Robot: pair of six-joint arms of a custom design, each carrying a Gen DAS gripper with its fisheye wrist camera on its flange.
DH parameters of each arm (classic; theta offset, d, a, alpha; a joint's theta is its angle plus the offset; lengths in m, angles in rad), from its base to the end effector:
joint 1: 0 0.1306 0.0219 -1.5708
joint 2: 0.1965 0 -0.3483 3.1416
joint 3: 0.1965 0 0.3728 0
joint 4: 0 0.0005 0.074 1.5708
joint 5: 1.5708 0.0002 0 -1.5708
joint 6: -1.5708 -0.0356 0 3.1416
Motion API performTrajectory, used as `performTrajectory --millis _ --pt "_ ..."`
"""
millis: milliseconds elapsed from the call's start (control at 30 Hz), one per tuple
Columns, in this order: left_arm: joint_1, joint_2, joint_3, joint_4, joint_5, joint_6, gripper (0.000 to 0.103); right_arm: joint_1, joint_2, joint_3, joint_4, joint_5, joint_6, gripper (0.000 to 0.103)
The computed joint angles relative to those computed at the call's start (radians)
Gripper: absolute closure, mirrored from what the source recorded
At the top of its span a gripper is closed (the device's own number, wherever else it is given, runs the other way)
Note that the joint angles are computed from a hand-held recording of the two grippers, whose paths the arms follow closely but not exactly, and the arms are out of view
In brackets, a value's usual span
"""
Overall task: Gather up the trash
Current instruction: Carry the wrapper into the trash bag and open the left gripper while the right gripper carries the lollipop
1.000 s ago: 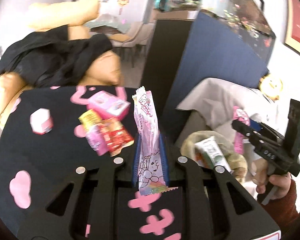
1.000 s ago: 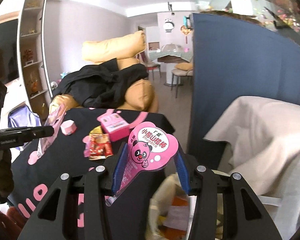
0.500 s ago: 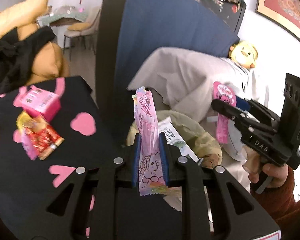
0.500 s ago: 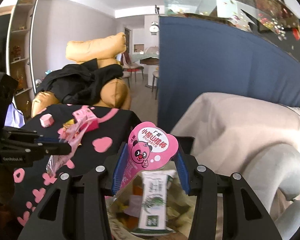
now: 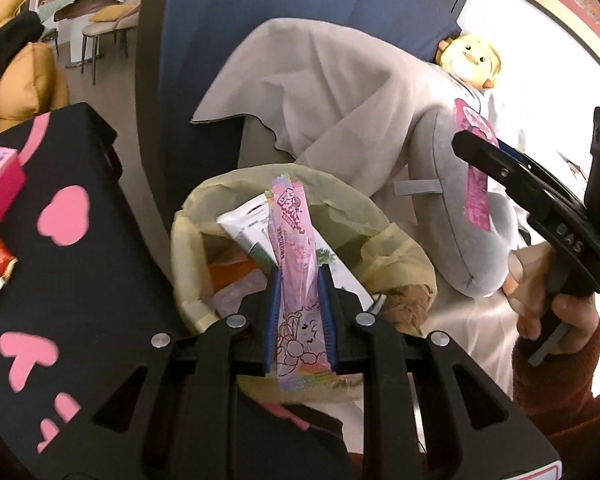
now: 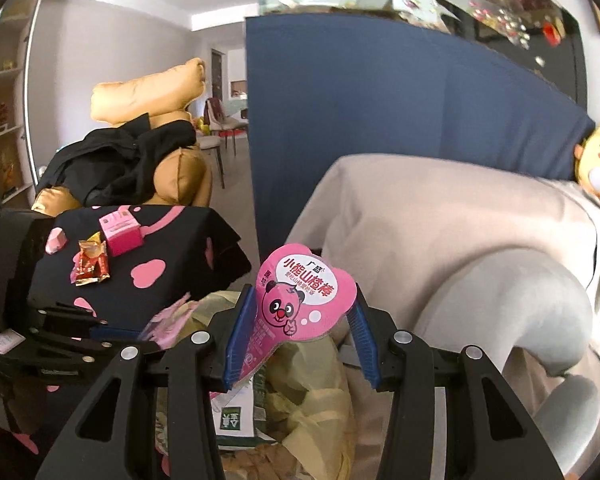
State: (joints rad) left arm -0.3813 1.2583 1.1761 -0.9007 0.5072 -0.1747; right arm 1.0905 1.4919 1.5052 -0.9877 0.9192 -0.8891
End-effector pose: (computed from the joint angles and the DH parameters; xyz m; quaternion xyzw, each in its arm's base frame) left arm 0.3751 -0.1696 0.3584 0.3242 0.8710 -0.2678 0.2542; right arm 0.2515 0.4204 0.4023 0.0436 0.8654 -0.0126 0.4990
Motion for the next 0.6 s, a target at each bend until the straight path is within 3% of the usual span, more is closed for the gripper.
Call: performTrajectory --millis 67,167,333,600 --pt "-0.012 0.029 0.014 0.022 -0.002 0.018 0.083 -0.005 -0.008 -0.015 0.016 -0.01 -0.005 0.059" --pt "-0.004 0.068 0.04 0.025 0.001 0.058 0.057 -0.009 -0.014 -0.039 0.049 -0.029 -0.01 0.059" --pt "0.044 0.049 0.028 0.051 -0.045 0.095 0.052 -0.025 0.015 -0.029 0.091 -0.078 0.023 0.059" --pt "0.181 -0.034 -0.005 0.025 -0.054 0.079 0.049 -0.042 0.165 0.092 0.136 -0.18 0.127 0.059"
